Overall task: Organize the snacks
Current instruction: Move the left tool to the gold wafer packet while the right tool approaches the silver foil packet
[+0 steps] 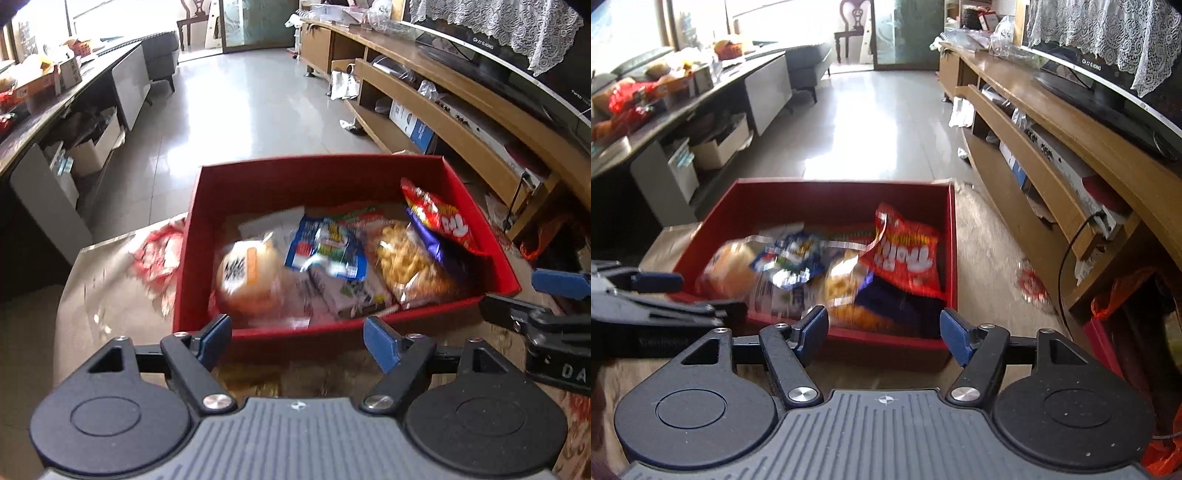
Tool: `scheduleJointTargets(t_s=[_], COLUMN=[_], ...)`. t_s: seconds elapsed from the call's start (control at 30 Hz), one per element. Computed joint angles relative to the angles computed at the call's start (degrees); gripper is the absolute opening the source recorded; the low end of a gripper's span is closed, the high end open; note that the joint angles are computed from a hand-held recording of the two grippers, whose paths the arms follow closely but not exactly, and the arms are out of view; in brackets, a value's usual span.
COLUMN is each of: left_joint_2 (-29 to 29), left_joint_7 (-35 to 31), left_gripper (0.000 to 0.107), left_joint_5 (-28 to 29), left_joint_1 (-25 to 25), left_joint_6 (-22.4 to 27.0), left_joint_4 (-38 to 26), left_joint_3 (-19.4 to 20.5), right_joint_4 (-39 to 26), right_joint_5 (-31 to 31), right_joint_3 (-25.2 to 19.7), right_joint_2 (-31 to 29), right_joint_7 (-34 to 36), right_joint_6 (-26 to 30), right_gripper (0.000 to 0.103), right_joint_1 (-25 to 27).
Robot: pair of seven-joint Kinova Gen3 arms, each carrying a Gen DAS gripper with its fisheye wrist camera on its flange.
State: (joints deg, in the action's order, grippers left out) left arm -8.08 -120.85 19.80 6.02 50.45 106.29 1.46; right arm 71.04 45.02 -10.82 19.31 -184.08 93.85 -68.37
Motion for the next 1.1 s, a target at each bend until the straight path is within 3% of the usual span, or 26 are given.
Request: scheduleJointTargets(t_s=[0.4,0.77,1.0,1.1], left_joint_2=[-0.3,3.7,4.3,3.4], left_joint_7=[0.6,8.6,9.4,10.8], left_gripper=[0.077,0.077,0.076,0.068], left_joint_5=[-0.3,-4.6,-4.9,-6.2], left_joint_1=[-2.2,-2.2,-2.0,-1.5], left_joint_6=[3.7,3.5,2.0,0.9], left_joint_4=[3.1,3.3,4.3,5.2], left_joint_3=[-1.8,1.0,1.2,1.7], right_joint_4=[0.2,2.7,8.5,11.8], right_joint_5=[-3.2,-6.1,-10.9,-13.0], right_joint_3=[-0.9,-1.9,-4.1,-4.9], right_joint_2=[0.3,-1.1,-4.6,-6.2], right_joint_7=[1.5,2.4,5.4,5.1], right_joint_6=[0.1,-1.3,-6.8,-10.2], right_gripper=[0.075,0.076,0.079,0.079], right_joint_1=[-1.3,-0.3,2.7,4.5])
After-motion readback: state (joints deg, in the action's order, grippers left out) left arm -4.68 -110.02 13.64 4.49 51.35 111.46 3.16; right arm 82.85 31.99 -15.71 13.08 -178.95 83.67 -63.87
